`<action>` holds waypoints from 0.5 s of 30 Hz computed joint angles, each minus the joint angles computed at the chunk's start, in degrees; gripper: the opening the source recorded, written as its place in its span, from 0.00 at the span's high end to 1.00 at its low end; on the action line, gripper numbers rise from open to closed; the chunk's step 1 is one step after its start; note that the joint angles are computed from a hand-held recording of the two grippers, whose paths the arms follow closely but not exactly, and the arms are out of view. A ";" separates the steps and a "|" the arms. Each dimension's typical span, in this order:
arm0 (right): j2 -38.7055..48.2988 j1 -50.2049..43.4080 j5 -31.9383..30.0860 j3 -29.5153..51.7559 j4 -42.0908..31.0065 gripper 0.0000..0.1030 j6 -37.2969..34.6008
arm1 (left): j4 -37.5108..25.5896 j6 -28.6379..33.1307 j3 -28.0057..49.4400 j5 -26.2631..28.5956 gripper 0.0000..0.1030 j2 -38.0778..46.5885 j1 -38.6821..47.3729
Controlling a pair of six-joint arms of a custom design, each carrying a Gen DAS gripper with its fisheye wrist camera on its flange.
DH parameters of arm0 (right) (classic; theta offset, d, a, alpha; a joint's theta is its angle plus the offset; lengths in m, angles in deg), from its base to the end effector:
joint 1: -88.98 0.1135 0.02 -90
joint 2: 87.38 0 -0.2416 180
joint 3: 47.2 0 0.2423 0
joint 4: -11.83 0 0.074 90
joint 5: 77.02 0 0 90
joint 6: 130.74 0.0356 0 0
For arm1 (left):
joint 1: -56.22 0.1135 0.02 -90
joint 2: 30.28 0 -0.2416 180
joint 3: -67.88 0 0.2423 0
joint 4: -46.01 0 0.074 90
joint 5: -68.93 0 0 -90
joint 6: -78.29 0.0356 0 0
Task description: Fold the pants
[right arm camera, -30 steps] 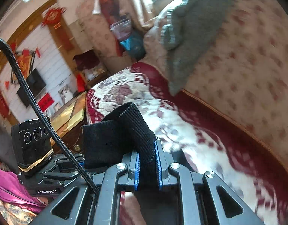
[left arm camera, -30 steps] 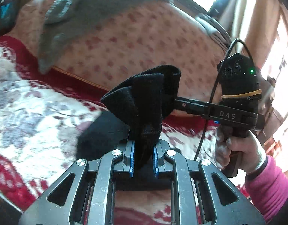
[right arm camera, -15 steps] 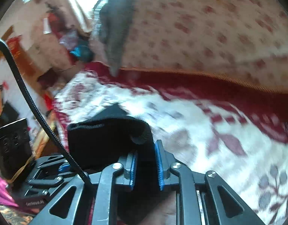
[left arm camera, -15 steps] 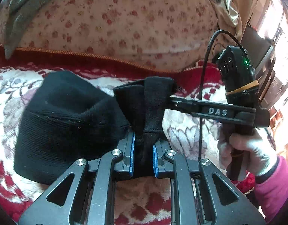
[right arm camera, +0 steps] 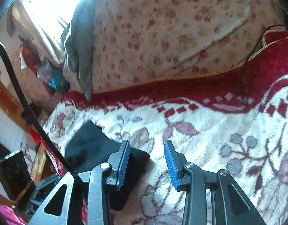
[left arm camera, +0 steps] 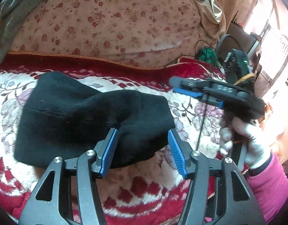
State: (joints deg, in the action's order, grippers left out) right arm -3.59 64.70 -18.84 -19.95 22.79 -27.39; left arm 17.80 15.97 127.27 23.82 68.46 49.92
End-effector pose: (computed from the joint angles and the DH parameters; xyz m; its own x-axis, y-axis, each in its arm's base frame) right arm 0.1904 -0.0653 0.0771 -0.6305 0.4996 -0.5940 0.1630 0.8335 0.5280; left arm 0.2775 -0.0559 0.1070 -0.6531 0.4032 -0.6410 0.7327 0.5503 -0.4003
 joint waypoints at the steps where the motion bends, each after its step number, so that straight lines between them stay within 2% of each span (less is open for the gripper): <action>1: -4.20 0.35 -0.65 -1.09 -1.79 0.64 0.54 | -0.22 0.80 -0.11 0.31 0.46 -0.28 1.13; 4: -13.62 5.33 1.83 -2.39 -7.40 0.64 2.24 | 1.95 1.85 -0.20 0.25 0.46 -0.82 5.77; 6: -15.66 10.97 4.37 -2.50 -7.81 0.64 4.25 | 5.15 -0.17 1.23 -0.94 0.46 0.64 7.40; 11: -8.16 24.20 9.95 -2.13 0.20 0.64 10.35 | 7.93 -5.63 8.16 -5.30 0.46 7.52 5.09; 15: -1.79 32.42 17.06 -1.07 3.43 0.64 11.31 | 10.89 -8.00 12.19 -11.76 0.46 13.11 0.77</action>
State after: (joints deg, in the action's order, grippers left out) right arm -5.38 97.12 -1.79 -21.02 26.22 -16.09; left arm 28.70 7.96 139.46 12.06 81.57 50.70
